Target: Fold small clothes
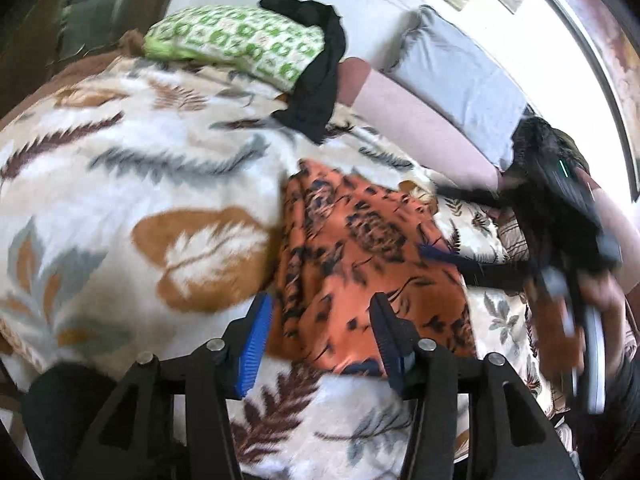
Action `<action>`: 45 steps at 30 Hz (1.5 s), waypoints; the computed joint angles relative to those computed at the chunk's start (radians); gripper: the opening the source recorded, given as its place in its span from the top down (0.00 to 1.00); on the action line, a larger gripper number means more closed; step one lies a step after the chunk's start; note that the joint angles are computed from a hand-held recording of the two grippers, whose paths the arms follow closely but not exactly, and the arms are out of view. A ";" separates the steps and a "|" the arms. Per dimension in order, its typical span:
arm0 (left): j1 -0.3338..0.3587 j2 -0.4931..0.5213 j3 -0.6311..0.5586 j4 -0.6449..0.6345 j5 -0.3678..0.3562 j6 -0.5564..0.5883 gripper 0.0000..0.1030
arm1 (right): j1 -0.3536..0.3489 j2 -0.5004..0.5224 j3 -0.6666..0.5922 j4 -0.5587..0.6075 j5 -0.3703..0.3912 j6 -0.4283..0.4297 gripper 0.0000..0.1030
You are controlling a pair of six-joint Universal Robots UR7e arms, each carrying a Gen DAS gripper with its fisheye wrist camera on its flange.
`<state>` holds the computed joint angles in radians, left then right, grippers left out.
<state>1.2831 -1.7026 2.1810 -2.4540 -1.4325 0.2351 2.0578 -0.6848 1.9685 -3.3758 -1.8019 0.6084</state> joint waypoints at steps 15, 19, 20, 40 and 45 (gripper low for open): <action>-0.099 0.173 -0.044 -0.130 0.282 0.111 0.37 | 0.026 0.127 0.399 -0.703 0.058 0.164 0.28; -0.134 0.159 -0.040 -0.115 0.215 0.157 0.37 | 0.054 0.094 0.456 -0.758 -0.037 0.144 0.28; -0.139 0.163 -0.035 -0.112 0.210 0.179 0.37 | 0.050 0.092 0.464 -0.776 -0.048 0.145 0.28; -0.195 0.248 -0.005 -0.200 0.358 0.246 0.30 | -0.133 0.120 0.498 -0.825 0.058 0.151 0.53; -0.201 0.320 -0.014 -0.195 0.407 0.263 0.30 | -0.131 0.042 0.521 -0.859 0.023 0.110 0.28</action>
